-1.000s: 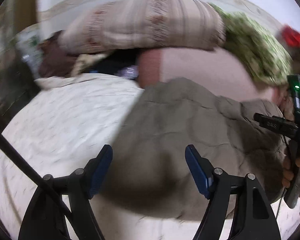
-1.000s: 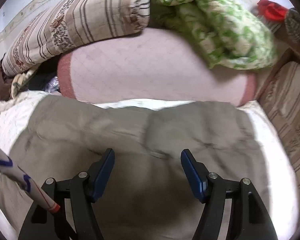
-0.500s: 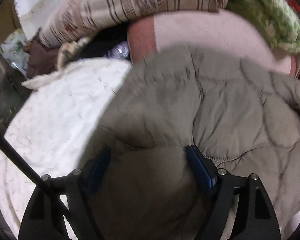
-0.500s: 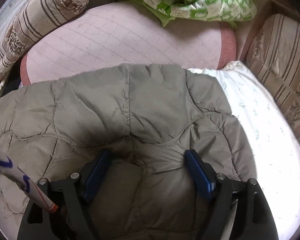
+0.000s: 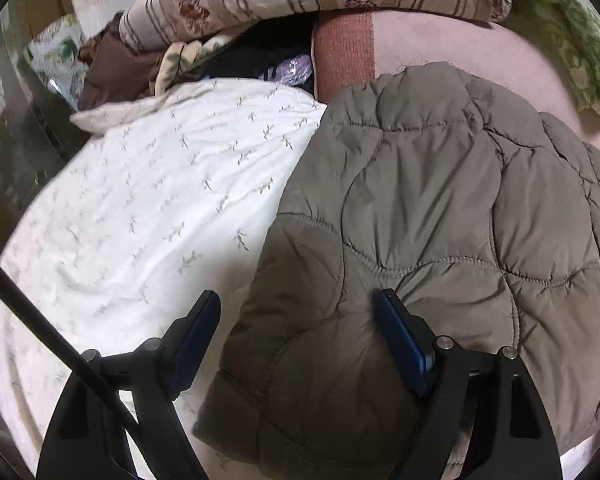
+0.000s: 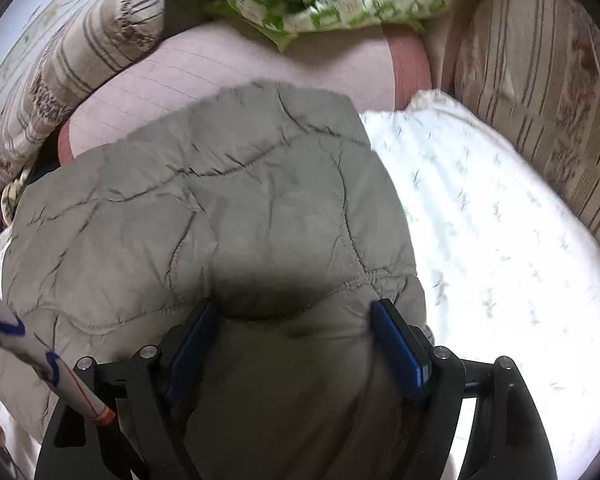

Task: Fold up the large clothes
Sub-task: 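Release the folded jacket and lift both grippers away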

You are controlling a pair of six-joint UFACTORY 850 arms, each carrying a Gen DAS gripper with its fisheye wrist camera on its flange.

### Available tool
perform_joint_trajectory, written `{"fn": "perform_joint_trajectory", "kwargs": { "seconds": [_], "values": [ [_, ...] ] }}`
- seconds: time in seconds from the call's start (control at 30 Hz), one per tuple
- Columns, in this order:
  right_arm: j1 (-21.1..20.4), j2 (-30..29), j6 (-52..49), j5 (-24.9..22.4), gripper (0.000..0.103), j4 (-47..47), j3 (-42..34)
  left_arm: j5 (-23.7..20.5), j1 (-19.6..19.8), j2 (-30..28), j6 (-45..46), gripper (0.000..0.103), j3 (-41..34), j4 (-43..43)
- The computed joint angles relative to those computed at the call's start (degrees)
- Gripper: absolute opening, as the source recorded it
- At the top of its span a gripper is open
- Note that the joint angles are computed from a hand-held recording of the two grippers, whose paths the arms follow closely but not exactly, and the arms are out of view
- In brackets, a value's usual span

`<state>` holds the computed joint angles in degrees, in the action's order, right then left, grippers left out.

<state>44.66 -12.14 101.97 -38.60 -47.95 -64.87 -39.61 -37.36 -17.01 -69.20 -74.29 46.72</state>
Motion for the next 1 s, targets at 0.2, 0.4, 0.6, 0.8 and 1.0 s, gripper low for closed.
{"fn": "perform_joint_trajectory", "kwargs": {
  "seconds": [0.2,0.4,0.6,0.8,1.0],
  "values": [
    [3.3,3.8,3.9,-6.5,0.084,-3.5,0.5,-2.7,-1.9,5.7,-7.2,0.079,4.9,6.4],
    [1.9,7.2,6.7,0.5,0.086,1.6,8.3,-3.2,-2.1,5.4,-6.4,0.080,7.2,6.0],
    [4.0,12.9,15.0,0.9,0.086,-1.4,11.9,-2.7,-5.9,14.2,-10.1,0.079,12.0,7.6],
    [13.6,17.6,18.5,-9.1,0.086,-3.7,14.3,-7.8,-14.9,23.3,-16.5,0.079,17.9,13.5],
    [19.9,21.8,22.6,-14.3,0.086,-2.9,17.0,-10.8,-21.0,28.0,-17.2,0.079,19.9,11.8]
  ]
}}
